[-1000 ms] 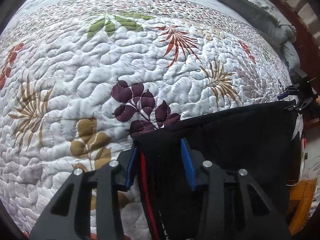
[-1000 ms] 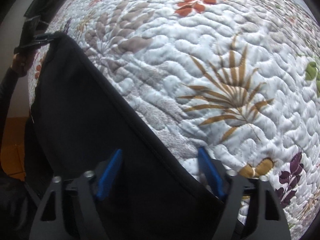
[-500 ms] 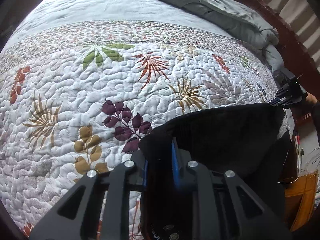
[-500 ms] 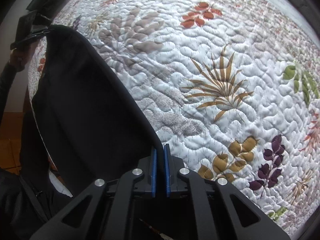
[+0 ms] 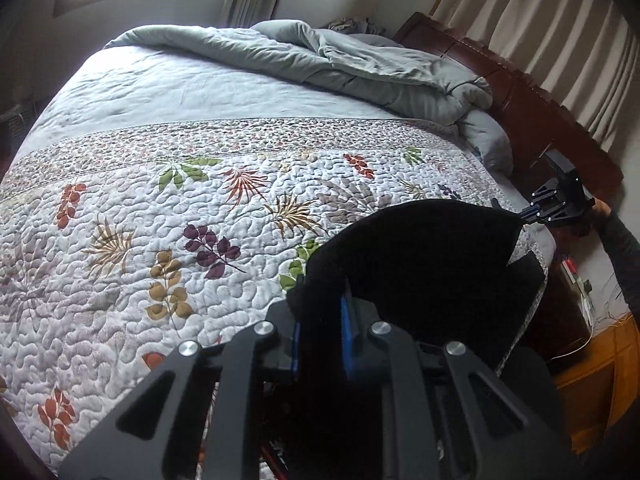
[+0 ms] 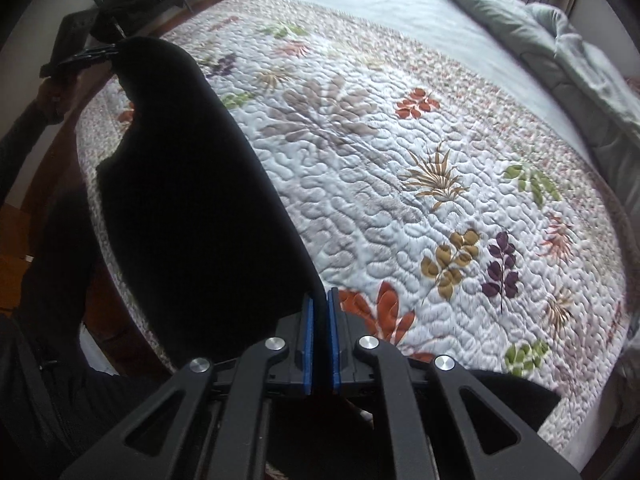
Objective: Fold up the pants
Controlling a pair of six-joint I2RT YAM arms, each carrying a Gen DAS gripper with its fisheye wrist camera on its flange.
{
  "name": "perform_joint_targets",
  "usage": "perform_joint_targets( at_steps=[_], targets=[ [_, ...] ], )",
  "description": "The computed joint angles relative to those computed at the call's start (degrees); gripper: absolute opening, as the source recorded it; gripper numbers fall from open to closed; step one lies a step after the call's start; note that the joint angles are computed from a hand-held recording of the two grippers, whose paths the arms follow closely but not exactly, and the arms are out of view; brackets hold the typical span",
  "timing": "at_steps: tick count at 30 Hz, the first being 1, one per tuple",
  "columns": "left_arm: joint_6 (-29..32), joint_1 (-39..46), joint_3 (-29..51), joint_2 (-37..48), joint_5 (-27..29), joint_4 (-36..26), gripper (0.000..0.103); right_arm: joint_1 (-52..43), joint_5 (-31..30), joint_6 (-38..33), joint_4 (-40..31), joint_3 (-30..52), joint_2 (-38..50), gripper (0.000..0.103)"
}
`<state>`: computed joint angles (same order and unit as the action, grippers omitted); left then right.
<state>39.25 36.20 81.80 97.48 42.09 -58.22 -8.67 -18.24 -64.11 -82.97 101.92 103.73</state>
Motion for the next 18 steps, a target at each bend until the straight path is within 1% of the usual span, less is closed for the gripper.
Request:
perform_joint_targets(
  at_steps=[1, 4, 6, 7, 9, 13, 15, 18],
  targets=[
    [1.6, 1.3, -2.1, -2.0, 1.1, -0.9, 0.014, -0.6, -0.4, -0.5, 1.5, -3.4, -2.6, 0.006],
    [6.9, 5.1, -8.1, -6.9, 2.8, -3.1, 0.014, -3.0, -0.9, -1.7, 8.6, -18.4, -14.8, 0.006],
    [10.4, 7.5, -11.8, -9.0, 3.1, -3.9, 0.014, -4.3, -1.8, -1.5, 10.9, -24.6, -19.6, 0.006],
    [12.8, 9.2, -13.9, -10.4, 3.2, -4.6, 0.014, -5.2, -1.8, -1.3, 14.1, -30.2, -23.9, 0.006],
    [16.3, 11.6, -16.4, -11.5, 3.3, -5.7, 0.014, -6.2, -1.9, -1.0, 17.8, -36.7, -28.9, 0.006],
    [25.1, 16.5, -20.8, -12.9, 2.4, -9.0, 0.014, -8.5, -1.2, -1.2, 23.8, -51.3, -40.4, 0.007],
    [28.4, 18.0, -24.1, -14.3, 0.7, -8.5, 0.014, -8.9, -0.6, -1.3, 25.1, -56.1, -44.4, 0.007],
    [33.3, 19.8, -30.2, -17.2, -2.7, -6.1, 0.014, -8.1, 1.5, -1.2, 27.5, -63.8, -51.4, 0.008]
  ],
)
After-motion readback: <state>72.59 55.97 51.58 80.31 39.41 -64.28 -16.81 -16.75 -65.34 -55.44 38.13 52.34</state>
